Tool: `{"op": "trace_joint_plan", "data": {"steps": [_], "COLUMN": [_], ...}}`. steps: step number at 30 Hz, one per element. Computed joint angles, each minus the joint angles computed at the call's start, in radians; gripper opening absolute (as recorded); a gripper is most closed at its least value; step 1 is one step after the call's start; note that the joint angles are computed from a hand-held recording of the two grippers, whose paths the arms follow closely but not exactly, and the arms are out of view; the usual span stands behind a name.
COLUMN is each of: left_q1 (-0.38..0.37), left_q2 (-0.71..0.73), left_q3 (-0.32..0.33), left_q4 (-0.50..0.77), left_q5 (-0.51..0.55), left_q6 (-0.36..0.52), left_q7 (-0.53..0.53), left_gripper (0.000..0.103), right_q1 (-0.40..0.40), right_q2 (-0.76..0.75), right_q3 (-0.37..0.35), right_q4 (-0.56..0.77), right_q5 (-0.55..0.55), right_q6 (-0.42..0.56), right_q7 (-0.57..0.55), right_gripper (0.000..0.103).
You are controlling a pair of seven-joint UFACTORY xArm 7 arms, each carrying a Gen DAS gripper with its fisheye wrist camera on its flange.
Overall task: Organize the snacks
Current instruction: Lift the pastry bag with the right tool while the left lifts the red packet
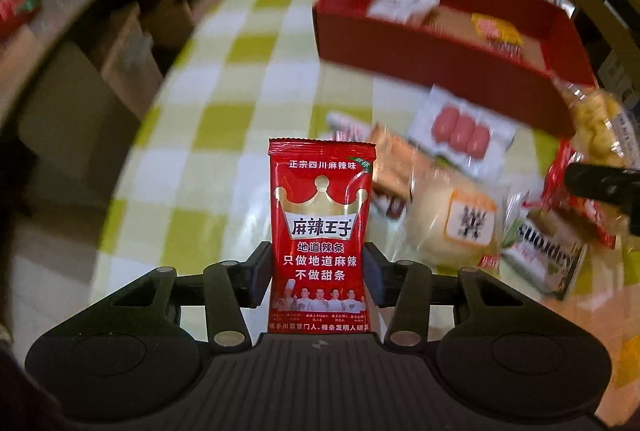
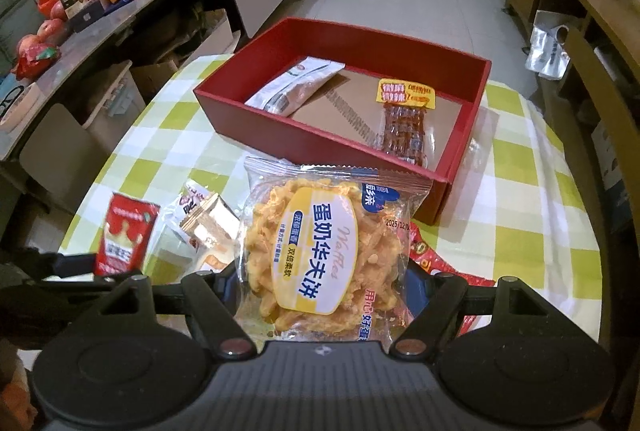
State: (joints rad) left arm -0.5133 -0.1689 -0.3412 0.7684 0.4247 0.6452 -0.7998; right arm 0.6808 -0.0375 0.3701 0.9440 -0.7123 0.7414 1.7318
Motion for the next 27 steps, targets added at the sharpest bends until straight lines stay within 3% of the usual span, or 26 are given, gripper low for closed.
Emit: {"op": "trace_joint_plan", "data": {"steps": [12, 27], "left_q1": [-0.012, -0.046], "left_q2": [0.060, 0.168], "left_q3": [-0.014, 0.034], "left_q4": [0.098, 0.233], "left_q5": [0.165, 0.250], "left_q6": [-0.025, -0.043], "left_q7": [-0.087, -0.125], "left_gripper": [0.055, 0.056], "right_q1": [-0.018, -0.041], "right_q2": [-0.023, -0.027], "right_q3": [0.001, -0.003], "right_q4": [0.019, 0.025], "right_q5": [-0.062, -0.083], "right_q6": [0.027, 0.081], "right_q7": [0.047, 0.062], "right_gripper": [0.082, 0.082]}}
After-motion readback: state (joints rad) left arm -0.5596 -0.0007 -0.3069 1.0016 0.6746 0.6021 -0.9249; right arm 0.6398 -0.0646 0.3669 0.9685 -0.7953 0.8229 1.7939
